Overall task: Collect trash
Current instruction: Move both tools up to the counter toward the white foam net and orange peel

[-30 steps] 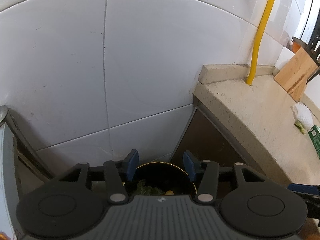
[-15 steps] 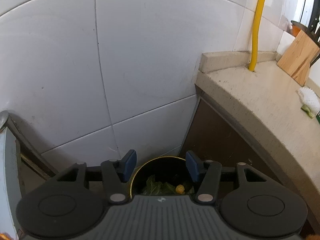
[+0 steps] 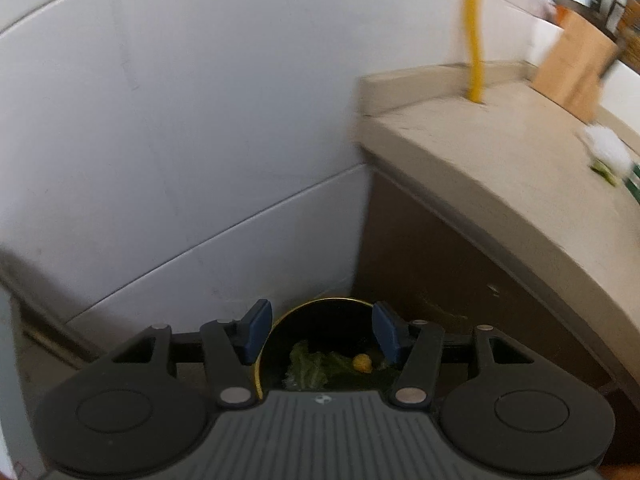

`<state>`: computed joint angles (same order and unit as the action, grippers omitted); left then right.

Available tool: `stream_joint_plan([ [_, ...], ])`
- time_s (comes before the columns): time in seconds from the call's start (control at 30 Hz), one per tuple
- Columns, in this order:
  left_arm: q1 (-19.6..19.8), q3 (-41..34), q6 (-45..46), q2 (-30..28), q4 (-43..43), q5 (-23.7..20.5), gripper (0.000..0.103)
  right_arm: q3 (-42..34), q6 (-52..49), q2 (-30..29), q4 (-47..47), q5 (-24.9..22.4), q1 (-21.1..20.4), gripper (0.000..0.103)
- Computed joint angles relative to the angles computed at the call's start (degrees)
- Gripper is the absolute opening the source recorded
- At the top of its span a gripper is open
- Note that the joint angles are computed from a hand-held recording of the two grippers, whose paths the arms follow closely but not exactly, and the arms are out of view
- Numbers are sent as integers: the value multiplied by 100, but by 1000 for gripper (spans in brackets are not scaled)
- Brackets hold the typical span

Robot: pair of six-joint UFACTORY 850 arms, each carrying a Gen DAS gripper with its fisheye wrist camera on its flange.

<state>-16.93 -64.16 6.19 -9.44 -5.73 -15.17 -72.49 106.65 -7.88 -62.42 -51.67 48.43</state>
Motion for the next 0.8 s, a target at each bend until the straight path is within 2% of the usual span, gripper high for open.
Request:
stream_joint_plan([
  [0.1,-206,-21,427,68,-415,-49,50,133,-138,133,-132,-199,-60,100],
  [0.27,-549,-284,2451,84,-2482,-113,51,397,-143,381,-229,-367,-170,100],
  [0.33,-662,-478,3383,28,-3411,-167,62,500,-99,460,-264,-430,-229,100],
  [0.37,-710,-592,3837,-18,-3889,-219,63,557,-84,511,-260,-457,-258,100],
  [0.47,-819,-1082,4709,-311,-4903,-635,65,743,15,679,-220,-391,-397,100],
  [0.6,-1043,-1985,4417,-942,-4907,-1147,65,973,94,859,-264,-379,-559,100],
  [0.8,-1477,-3414,3251,-1969,-3824,-1419,65,1200,-369,970,-82,-200,-908,98],
])
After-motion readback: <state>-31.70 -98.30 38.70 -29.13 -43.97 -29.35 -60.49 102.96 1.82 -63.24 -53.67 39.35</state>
